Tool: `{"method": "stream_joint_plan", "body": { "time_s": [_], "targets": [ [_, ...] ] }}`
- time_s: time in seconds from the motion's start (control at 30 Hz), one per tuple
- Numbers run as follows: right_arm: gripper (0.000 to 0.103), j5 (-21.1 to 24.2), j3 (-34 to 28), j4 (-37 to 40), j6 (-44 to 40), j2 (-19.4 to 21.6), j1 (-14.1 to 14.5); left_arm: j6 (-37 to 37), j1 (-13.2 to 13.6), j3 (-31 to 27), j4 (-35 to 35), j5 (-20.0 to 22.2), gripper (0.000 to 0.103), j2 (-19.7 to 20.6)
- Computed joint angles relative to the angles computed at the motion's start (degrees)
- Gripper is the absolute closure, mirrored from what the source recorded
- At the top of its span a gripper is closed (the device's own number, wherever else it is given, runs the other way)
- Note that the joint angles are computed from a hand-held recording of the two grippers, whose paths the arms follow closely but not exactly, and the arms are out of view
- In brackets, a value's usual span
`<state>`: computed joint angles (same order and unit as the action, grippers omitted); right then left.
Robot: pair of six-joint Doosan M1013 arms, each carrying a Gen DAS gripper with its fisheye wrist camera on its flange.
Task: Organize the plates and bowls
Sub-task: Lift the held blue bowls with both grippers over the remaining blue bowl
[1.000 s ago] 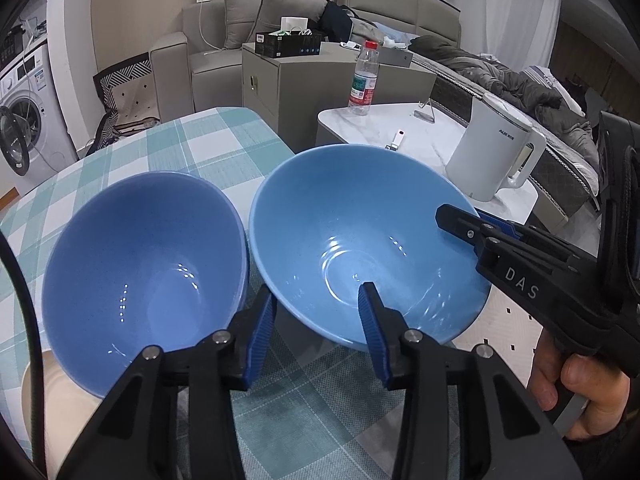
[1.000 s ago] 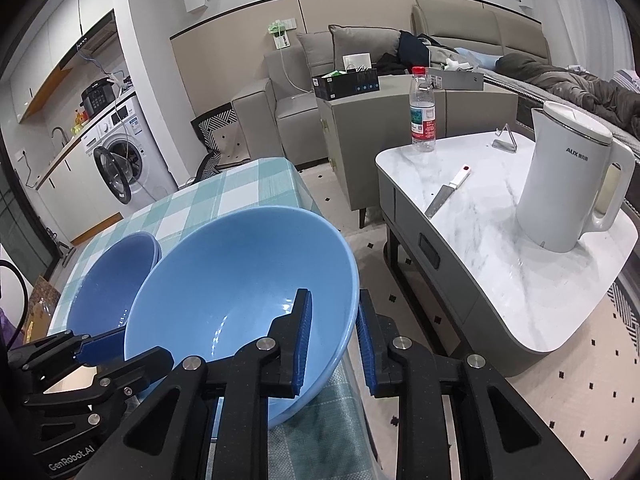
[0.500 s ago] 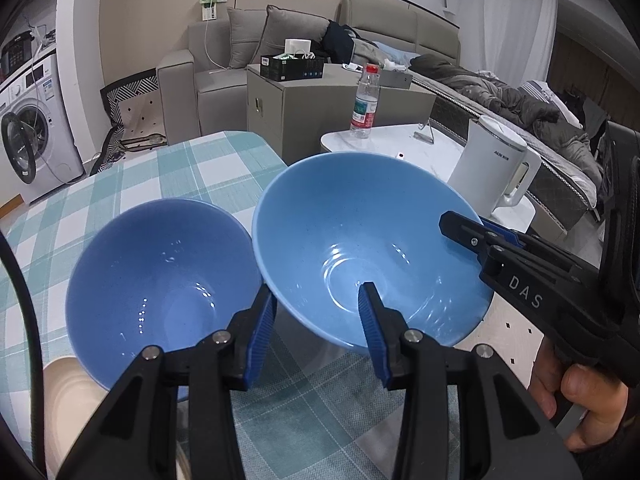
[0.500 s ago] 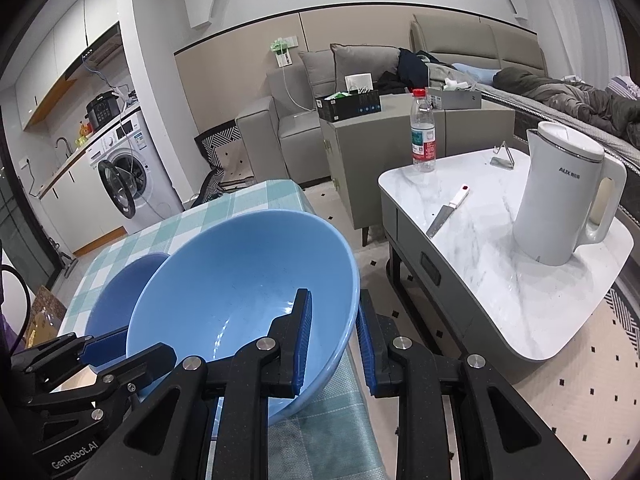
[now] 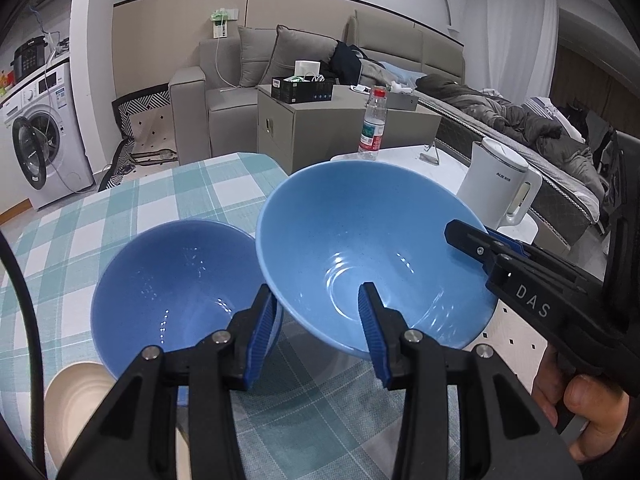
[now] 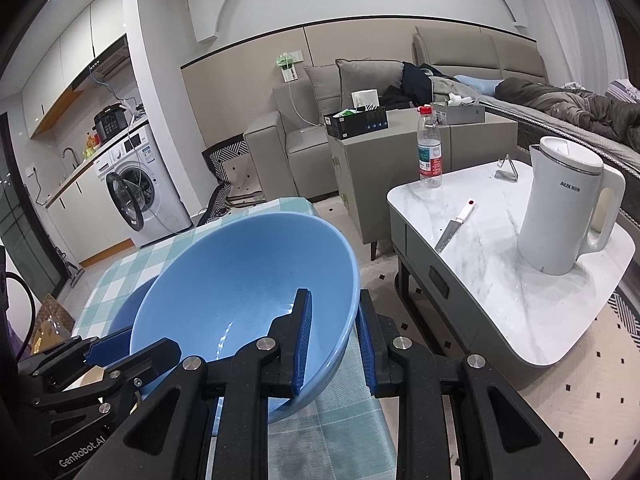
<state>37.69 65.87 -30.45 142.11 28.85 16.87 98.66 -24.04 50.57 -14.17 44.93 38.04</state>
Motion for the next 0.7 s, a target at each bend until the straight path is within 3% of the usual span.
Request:
{"method": "stream_joint_plan", "body": {
  "time_s": [0.7],
  "targets": [
    [0.080, -1.81, -0.54, -5.55, 4.46, -0.66, 2.06, -1.78, 0.60, 3.60, 1.96, -6.46, 0.062, -2.65]
  ]
}}
